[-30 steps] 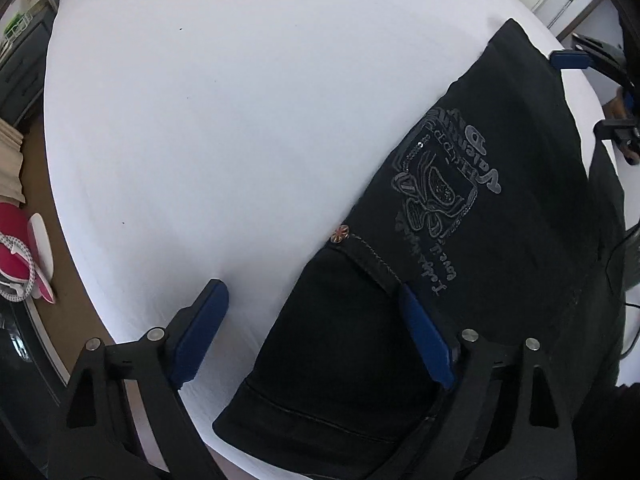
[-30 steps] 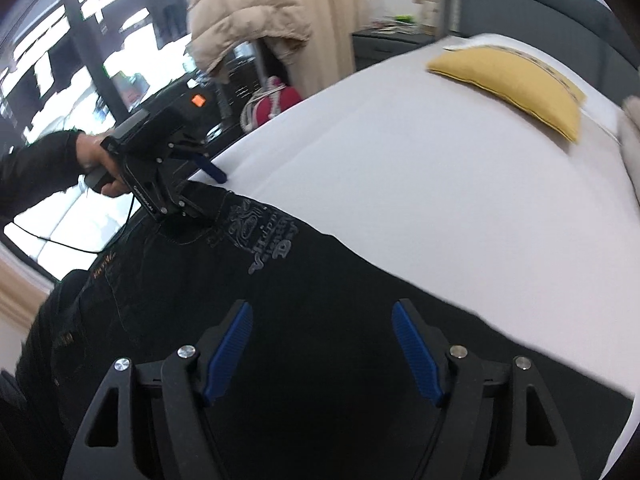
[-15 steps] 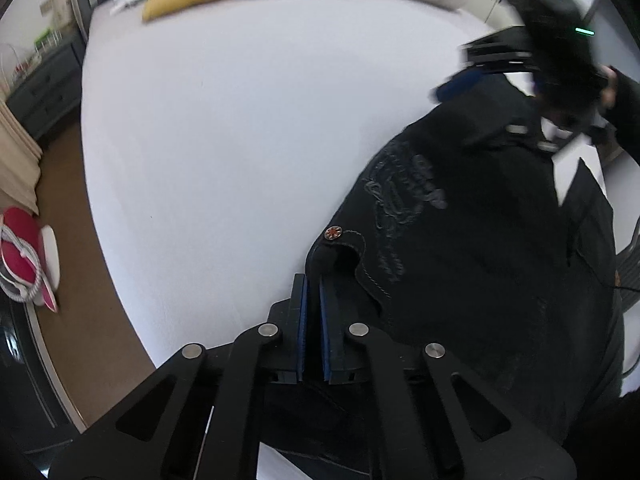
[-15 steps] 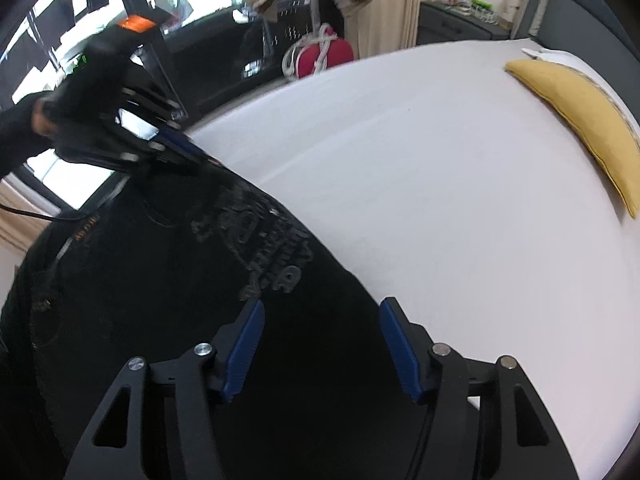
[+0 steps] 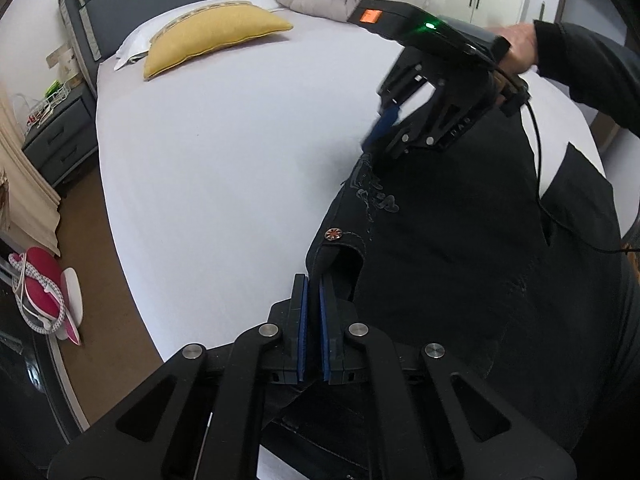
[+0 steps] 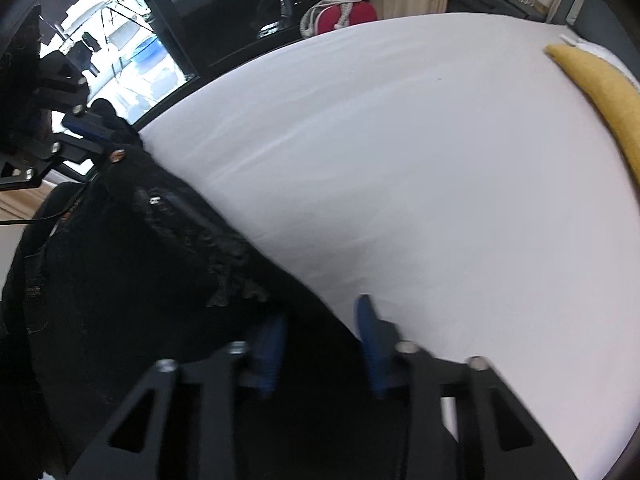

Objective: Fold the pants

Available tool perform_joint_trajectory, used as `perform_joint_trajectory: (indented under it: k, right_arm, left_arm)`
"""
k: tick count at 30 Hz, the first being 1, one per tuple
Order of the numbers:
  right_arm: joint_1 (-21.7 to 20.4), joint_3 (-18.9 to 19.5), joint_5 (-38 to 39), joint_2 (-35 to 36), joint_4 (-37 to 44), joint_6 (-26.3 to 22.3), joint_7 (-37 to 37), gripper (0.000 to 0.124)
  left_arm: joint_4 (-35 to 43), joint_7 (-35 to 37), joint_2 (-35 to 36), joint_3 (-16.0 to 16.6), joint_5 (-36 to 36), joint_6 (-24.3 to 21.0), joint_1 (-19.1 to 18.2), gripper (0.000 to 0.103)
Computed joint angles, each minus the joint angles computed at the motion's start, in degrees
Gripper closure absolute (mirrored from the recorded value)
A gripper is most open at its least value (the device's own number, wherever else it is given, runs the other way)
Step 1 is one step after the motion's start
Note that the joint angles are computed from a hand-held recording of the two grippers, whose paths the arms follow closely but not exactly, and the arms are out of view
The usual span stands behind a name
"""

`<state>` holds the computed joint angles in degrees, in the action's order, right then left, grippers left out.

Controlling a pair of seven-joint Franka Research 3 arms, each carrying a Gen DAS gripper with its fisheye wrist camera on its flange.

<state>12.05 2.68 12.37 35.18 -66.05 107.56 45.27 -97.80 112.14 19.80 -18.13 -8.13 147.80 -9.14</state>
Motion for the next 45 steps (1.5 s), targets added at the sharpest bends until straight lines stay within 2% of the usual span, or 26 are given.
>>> perform_joint_trajectory:
  k: [3, 9, 12, 14, 17, 22, 27, 30, 37, 45]
  right_arm:
    - [0.23, 0.17, 0.12, -2.68, -4.13, 2.38, -0.94, 0.113]
    - [0.61, 0.45, 1.32, -12.82, -18.40, 13.54, -2.54, 0.117]
    - [2.13, 0.68, -0.24, -17.69, -24.94, 18.48, -2.92, 0.117]
    - [2.94, 0.81, -1.60, -21.70, -29.74, 20.79, -3.38, 0.117]
    - [3.44, 1.40, -1.43, -28.89, -38.52, 23.30, -5.26, 0.118]
    - [6.03, 3.25, -8.92, -42.20, -55.18, 27.61, -7.45, 0.118]
    - [6.95, 5.26, -14.65, -52.85, -67.93, 29.25, -8.73, 0.118]
    - [6.69, 8.63, -22.34, -59.34, -75.84, 32.54, -8.01, 0.118]
    - [6.82, 12.18, -31.07, -69.27, -86.20, 36.73, -9.51, 0.118]
    - [9.57, 15.86, -31.46, -74.97, -90.36, 36.29, -4.77, 0.118]
  left_arm:
    - [-0.63, -0.18, -0.45, -0.16, -0.62, 0.44, 0.22, 0.099]
    - [-3.14, -0.79, -2.73, -0.06, -1.66, 1.34, 0.60, 0.099]
    - [-4.54, -0.38, -4.33, -0.12, -2.76, 1.50, 0.81, 0.099]
    - [-6.56, 0.45, -6.14, -0.34, -4.12, 2.24, 0.83, 0.099]
    - [-11.65, 5.24, -10.95, -1.35, -9.77, 2.68, 1.26, 0.099]
    - [-20.45, 9.36, -18.68, 0.30, -11.12, 3.35, -2.68, 0.099]
    - [-27.94, 12.24, -25.03, 2.06, -9.83, 0.98, -7.90, 0.099]
    - [-32.06, 12.90, -28.34, 2.34, -6.91, -0.29, -11.20, 0.099]
    - [-37.93, 11.41, -34.08, 3.60, -3.65, -1.62, -16.97, 0.099]
    - [-40.00, 9.64, -37.27, 5.07, -1.70, -3.75, -19.83, 0.099]
